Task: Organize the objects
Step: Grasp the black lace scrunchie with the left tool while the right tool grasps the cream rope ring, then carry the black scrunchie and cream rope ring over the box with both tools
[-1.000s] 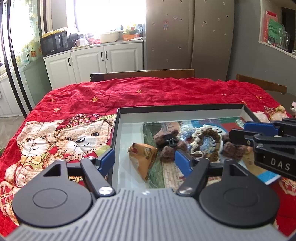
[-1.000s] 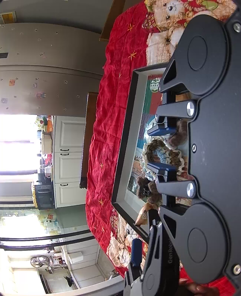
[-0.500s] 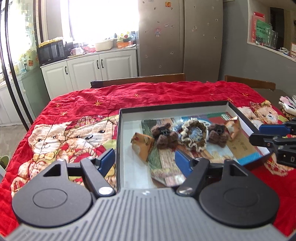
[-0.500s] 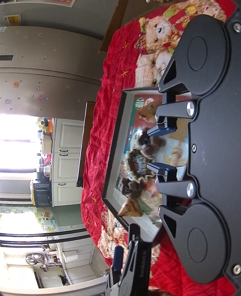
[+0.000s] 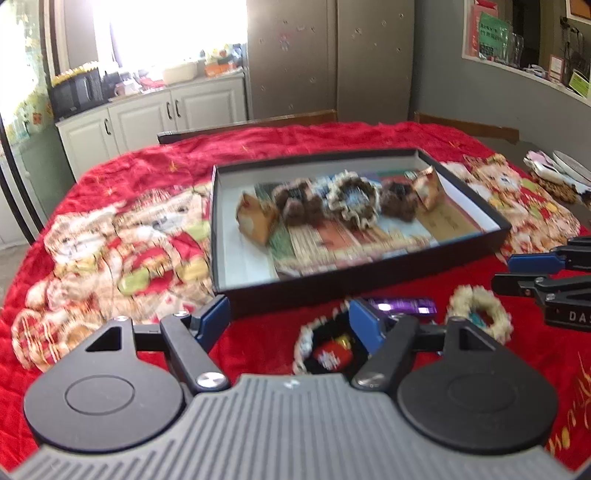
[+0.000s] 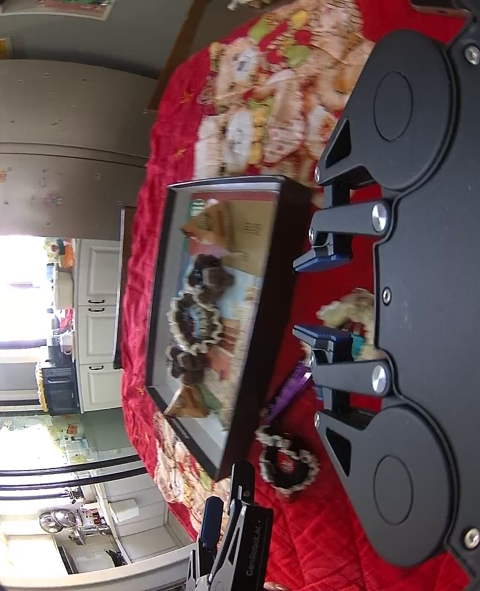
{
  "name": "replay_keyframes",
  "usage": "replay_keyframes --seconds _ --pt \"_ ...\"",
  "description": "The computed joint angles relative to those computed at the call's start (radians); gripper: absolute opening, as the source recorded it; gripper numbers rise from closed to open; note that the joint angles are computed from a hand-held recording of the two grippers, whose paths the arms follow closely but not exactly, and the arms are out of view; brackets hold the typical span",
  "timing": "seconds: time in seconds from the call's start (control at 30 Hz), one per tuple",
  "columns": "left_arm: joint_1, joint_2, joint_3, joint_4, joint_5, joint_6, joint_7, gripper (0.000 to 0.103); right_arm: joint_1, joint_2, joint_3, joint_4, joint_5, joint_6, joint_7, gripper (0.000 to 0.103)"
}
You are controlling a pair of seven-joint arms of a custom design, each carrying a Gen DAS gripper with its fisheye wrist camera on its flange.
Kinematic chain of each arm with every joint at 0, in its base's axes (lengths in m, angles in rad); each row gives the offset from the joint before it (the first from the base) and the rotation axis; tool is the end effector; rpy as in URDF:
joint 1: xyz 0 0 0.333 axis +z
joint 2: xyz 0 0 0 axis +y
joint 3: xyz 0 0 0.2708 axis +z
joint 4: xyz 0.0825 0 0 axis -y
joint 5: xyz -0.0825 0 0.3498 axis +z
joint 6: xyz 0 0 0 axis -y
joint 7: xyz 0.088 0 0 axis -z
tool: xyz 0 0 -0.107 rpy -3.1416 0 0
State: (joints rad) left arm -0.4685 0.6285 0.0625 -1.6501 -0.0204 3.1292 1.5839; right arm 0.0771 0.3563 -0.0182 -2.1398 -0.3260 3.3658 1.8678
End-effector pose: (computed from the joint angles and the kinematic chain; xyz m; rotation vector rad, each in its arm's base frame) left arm 0.6257 -0.2760 0.3351 -1.3500 2.0983 -0.9262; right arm 0.5789 0.0699 0.3228 -1.7851 1.5877 -0.7017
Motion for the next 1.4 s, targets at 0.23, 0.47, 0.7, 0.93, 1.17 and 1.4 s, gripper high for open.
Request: replay_keyframes --seconds 0.23,0.47,0.7,0.93,1.17,1.4 --pt "0.077 0.011 -0.092 -0.009 -0.023 -0.017 0.052 0.081 -0.059 0.019 0.054 -0.018 -0.022 0.012 0.025 0.030" --pt "0.132 0.039 -0.158 0.031 -0.062 -0.072 0.092 0.063 -0.120 0.040 0.110 0.000 -0.047 -0.002 0.046 0.029" --pt "0.204 0.052 -0.249 0.046 -0.121 -0.089 0.159 0.035 -0.266 0.064 0.251 0.017 -0.099 -0.022 0.065 0.021" --pt "0.200 0.046 -0.252 0.040 -0.150 -0.083 0.184 0.017 -0.261 0.060 0.248 0.014 -0.109 -0.018 0.068 0.012" --pt "0.203 0.032 -0.258 0.021 -0.166 -0.066 0.194 0.015 -0.185 0.034 0.167 -0.011 -0.107 0.032 0.084 0.010" --pt "0.225 -0.002 -0.294 -0.016 -0.187 -0.024 0.229 0.015 -0.113 -0.004 0.091 -0.036 -0.116 0.085 0.092 0.010"
